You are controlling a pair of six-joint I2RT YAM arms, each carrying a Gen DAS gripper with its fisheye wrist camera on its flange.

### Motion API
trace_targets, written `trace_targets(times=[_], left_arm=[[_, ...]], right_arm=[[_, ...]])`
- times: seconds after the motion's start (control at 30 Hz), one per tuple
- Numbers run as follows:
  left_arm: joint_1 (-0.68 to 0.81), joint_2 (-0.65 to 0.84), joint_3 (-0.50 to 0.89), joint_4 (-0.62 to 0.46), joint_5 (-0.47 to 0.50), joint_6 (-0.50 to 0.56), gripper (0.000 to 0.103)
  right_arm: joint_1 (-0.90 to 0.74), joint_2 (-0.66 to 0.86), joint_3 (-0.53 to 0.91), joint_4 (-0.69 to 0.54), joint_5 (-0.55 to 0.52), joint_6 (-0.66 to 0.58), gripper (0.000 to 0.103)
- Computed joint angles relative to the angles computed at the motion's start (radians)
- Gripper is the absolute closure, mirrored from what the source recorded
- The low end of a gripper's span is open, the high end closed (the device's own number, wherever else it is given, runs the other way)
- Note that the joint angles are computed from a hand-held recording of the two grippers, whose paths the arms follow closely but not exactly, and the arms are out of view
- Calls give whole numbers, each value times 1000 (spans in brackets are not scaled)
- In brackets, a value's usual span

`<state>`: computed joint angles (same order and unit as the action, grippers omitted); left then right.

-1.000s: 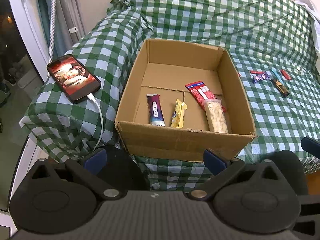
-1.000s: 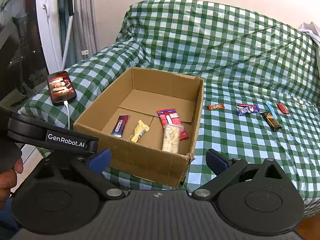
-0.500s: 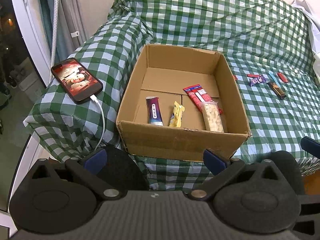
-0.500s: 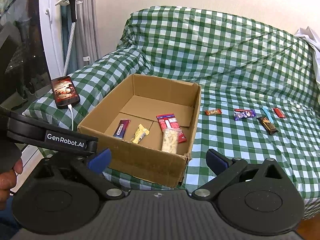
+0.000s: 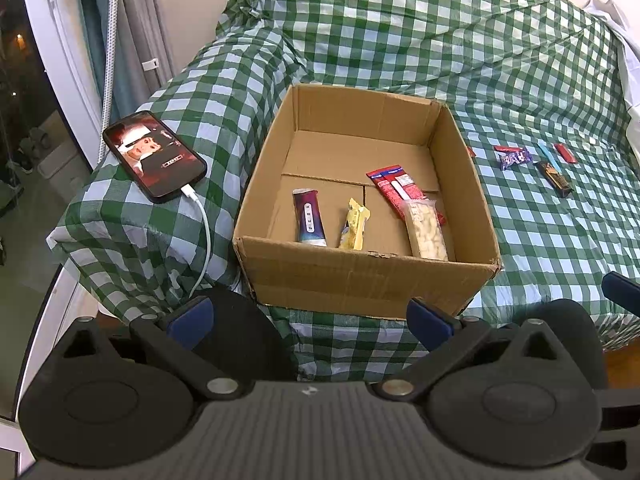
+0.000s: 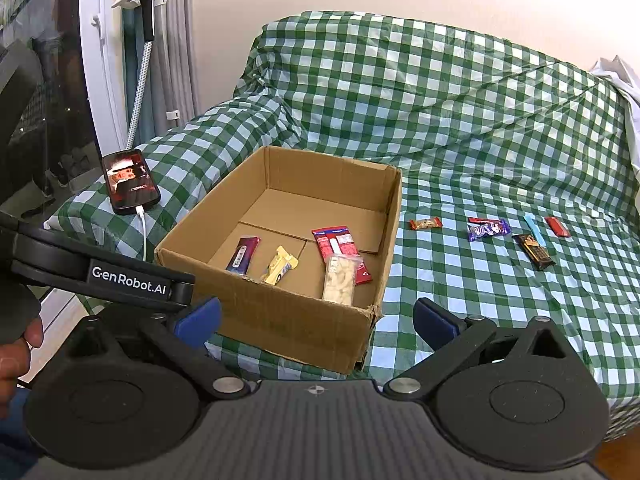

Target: Organize snacks

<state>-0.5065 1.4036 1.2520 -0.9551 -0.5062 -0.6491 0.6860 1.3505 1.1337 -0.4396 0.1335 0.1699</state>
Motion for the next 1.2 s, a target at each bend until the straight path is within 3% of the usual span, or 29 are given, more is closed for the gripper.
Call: trace_targets(times=[0.4, 0.87, 1.2], left_arm=[[11, 36, 29, -18, 17, -1, 0], [22, 120, 84, -45, 36, 8, 0], [29, 302, 284, -106, 87, 48, 0]], right_arm=[[-10, -2, -16, 4, -16, 8, 1], [-75, 46, -14, 8, -109, 27, 1], [-208, 65, -38, 70, -168, 67, 1]])
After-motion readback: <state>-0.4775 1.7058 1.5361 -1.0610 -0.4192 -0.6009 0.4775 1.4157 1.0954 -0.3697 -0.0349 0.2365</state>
